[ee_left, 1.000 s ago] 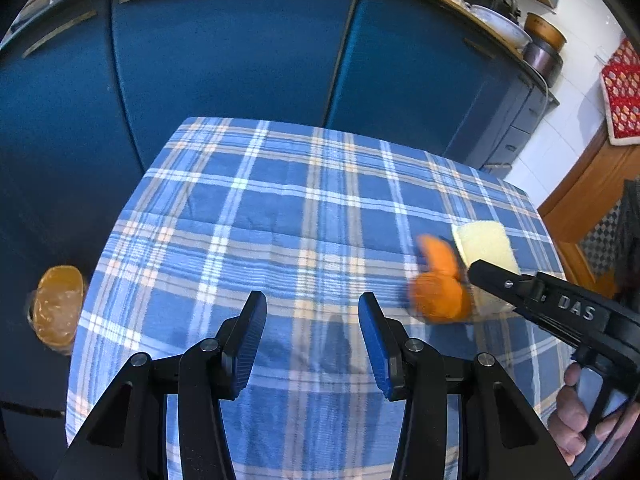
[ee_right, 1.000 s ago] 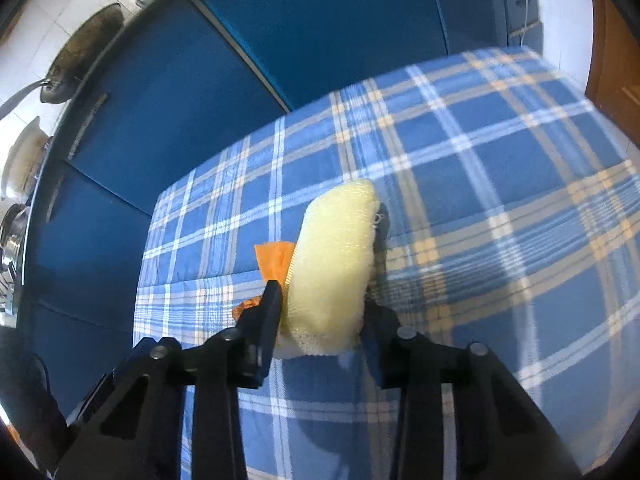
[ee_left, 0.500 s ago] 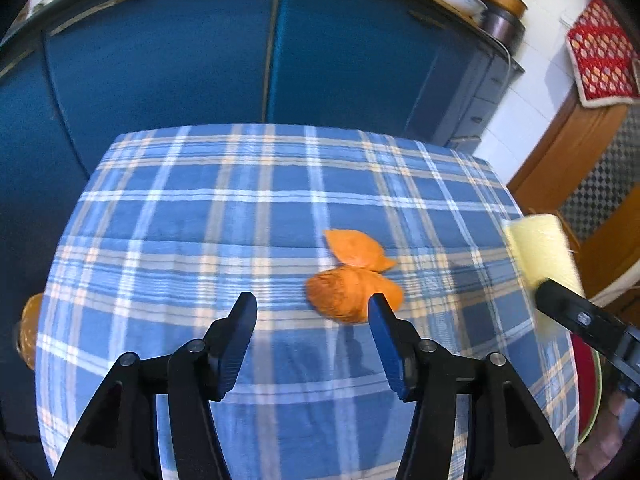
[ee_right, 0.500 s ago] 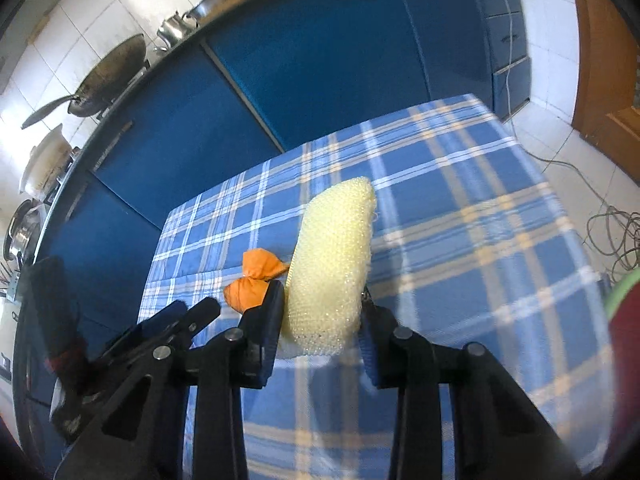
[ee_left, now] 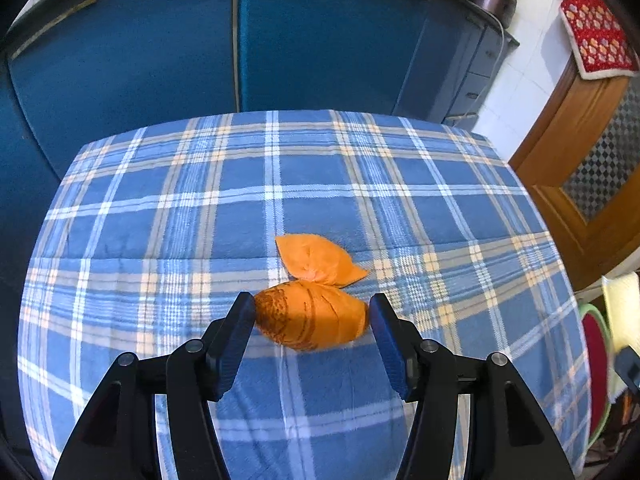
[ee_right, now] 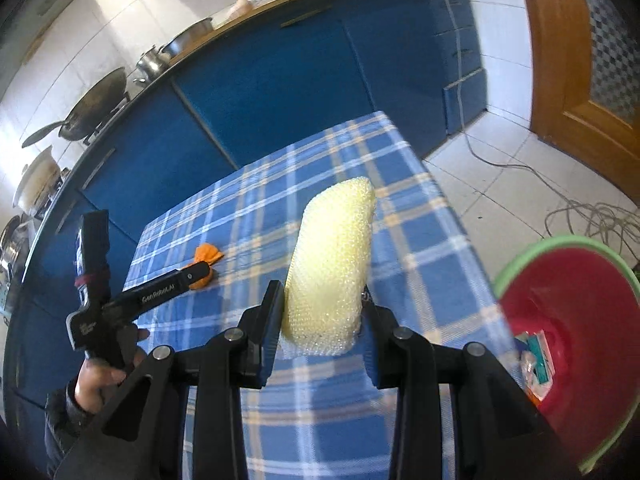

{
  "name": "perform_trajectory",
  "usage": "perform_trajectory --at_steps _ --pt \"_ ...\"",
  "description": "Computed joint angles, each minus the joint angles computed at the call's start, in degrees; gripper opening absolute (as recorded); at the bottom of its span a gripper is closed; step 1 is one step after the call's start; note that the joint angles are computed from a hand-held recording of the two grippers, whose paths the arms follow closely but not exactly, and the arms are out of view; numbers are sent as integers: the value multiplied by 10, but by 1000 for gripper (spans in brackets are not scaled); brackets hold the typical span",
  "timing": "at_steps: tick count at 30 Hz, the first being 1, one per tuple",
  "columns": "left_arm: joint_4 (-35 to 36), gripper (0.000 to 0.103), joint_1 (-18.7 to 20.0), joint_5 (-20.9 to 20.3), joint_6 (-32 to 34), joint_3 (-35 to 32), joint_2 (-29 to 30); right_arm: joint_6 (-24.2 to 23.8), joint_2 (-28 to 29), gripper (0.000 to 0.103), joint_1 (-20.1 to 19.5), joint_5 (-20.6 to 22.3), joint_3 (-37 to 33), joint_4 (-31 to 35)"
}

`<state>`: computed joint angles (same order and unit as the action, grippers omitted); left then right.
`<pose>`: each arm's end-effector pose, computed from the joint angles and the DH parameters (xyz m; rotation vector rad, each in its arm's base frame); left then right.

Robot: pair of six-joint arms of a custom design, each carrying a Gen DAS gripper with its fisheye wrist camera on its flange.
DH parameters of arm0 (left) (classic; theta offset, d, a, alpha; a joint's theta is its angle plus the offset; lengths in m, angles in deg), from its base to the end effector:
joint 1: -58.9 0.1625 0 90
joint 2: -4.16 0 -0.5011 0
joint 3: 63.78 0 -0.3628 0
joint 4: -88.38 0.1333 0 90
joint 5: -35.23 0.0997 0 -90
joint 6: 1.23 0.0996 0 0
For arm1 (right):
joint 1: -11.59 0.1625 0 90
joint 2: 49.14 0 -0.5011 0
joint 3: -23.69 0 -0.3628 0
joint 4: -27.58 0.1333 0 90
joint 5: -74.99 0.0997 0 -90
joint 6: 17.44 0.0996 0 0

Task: Collect trash
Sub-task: 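Grasp the orange glove with the left gripper, then carry the orange glove and yellow sponge in both grippers over the red basin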

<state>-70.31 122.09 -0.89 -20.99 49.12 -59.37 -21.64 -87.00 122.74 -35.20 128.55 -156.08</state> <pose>-0.0677 -0.6079 0.3133 -0.0566 2.2830 -0.8128 0.3334 -0.5877 0.0973 0.4947 -2.7333 0.7232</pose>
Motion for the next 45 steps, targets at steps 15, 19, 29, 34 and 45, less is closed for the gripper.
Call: perform_trajectory --at_steps 15,19,29,34,45 --pt "-51 55 6 9 27 0 21 12 -37 39 -33 -43 64 -52" --pt "-62 50 4 11 32 6 18 12 -44 39 -38 -39 82 -65" --pt "-94 48 -24 -4 35 39 5 13 -62 39 -45 -39 120 -101" --pt "-112 48 -49 -14 37 59 2 12 -72 39 -47 -36 137 -116" --pt "-146 48 -108 -30 40 92 -4 11 -97 39 -55 -27 174 -152"
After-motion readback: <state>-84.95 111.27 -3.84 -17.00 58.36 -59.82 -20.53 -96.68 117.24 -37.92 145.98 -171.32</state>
